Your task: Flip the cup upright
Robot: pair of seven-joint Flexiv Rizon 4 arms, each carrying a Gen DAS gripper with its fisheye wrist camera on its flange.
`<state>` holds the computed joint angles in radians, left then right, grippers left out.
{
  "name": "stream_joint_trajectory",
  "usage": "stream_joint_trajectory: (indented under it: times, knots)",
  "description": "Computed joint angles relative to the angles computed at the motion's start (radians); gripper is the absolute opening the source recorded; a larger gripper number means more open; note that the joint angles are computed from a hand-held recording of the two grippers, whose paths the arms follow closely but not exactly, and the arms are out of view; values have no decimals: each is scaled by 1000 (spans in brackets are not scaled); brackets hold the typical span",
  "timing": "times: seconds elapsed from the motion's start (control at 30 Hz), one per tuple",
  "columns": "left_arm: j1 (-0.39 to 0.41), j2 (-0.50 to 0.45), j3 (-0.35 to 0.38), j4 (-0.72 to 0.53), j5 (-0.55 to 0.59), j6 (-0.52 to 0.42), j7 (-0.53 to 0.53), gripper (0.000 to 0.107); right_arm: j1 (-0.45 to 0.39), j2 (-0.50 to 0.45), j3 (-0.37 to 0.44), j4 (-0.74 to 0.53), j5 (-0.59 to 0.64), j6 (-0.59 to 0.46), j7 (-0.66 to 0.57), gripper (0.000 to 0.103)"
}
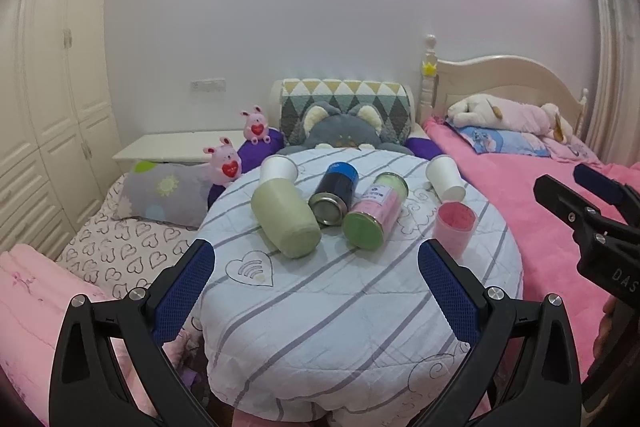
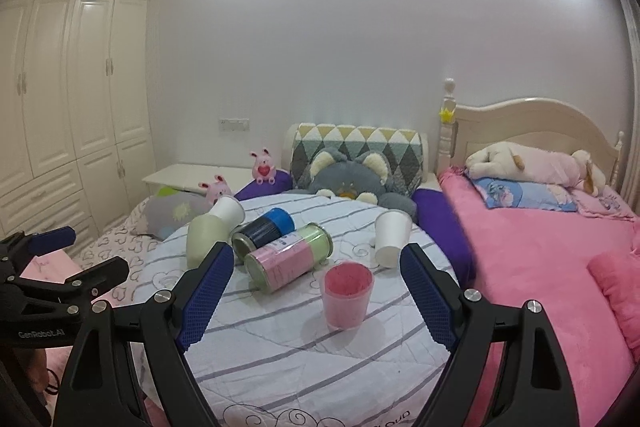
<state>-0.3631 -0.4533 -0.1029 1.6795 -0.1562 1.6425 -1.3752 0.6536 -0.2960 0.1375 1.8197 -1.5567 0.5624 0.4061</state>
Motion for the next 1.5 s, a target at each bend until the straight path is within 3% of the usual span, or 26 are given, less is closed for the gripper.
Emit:
stream_joint_trajectory:
  times: [0.17, 0.73, 1.5]
  knots:
    - [-31, -1, 41, 0, 8, 31, -24, 103, 32, -15, -2, -15, -2, -78, -15, 87]
    - [-136, -19, 175, -45, 47, 10, -103, 103, 23, -5, 0, 7, -47, -73, 49, 87]
    - [-146, -29, 199, -74, 106, -16, -166, 103, 10, 0, 5, 17, -39, -56, 63, 87]
